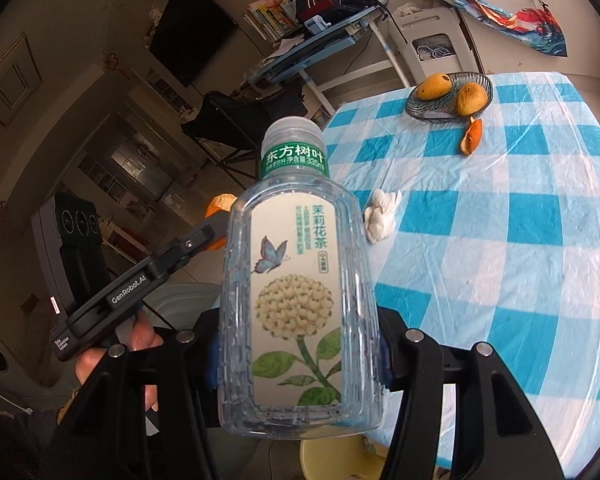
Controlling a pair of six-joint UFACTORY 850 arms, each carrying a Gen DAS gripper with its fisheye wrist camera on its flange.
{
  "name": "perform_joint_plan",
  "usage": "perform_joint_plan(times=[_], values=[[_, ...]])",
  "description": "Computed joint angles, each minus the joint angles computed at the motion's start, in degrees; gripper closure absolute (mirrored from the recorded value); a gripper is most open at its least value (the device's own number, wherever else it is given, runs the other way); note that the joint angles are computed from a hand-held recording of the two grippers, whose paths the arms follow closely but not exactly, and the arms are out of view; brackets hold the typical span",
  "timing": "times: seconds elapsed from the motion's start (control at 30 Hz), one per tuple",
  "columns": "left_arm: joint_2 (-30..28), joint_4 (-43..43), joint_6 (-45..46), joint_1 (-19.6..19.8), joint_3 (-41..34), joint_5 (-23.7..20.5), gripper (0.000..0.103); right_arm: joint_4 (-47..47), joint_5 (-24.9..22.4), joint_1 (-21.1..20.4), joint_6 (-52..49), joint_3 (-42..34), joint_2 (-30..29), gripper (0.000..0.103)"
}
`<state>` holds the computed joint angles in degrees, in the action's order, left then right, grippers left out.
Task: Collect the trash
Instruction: 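Carry the bottle and the peel over the yellow bucket, then open the right tool to drop the bottle while the left tool releases the peel into the bucket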
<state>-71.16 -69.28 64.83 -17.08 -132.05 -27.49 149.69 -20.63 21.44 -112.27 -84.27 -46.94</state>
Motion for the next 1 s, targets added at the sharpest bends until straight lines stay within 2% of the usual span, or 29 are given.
perform_joint_plan(times=[0.2, 0.37, 0.47, 0.67, 0.83, 0.93, 1.0], values=[[8.79, -12.65, 15.92, 0.99, 17.09, 0.40, 0.090, 13.06, -5.07, 3.62, -6.61, 7.70, 2.89, 0.048], [13.61, -18.43, 23.69, 1.56, 26.25, -0.67, 0.090, 18.25, -4.95, 6.85, -9.03, 9.90, 3.34, 0.048], [15.66, -19.47, 25.91, 1.69, 30.24, -1.17, 0.090, 16.85, -3.35, 7.60, -5.48, 9.53, 2.11, 0.048], [17.79, -15.15, 24.01, 1.39, 35.14, -1.43, 0.090, 13.42, 3.89, 8.46, -1.06, 6.26, -0.34, 0.048], [18.36, -6.25, 18.80, 0.39, 37.24, -0.68, 0.090, 1.40, 10.54, 8.95, 10.39, 2.99, -2.49, 0.045], [17.30, 3.16, 11.73, -0.16, 36.02, -2.23, 0.089, 7.97, 12.75, 9.14, 3.27, 2.64, -2.39, 0.040], [16.99, 6.37, 9.84, -0.73, 35.79, -1.34, 0.087, 15.67, 13.04, 9.14, -3.92, 3.07, -2.07, 0.037]])
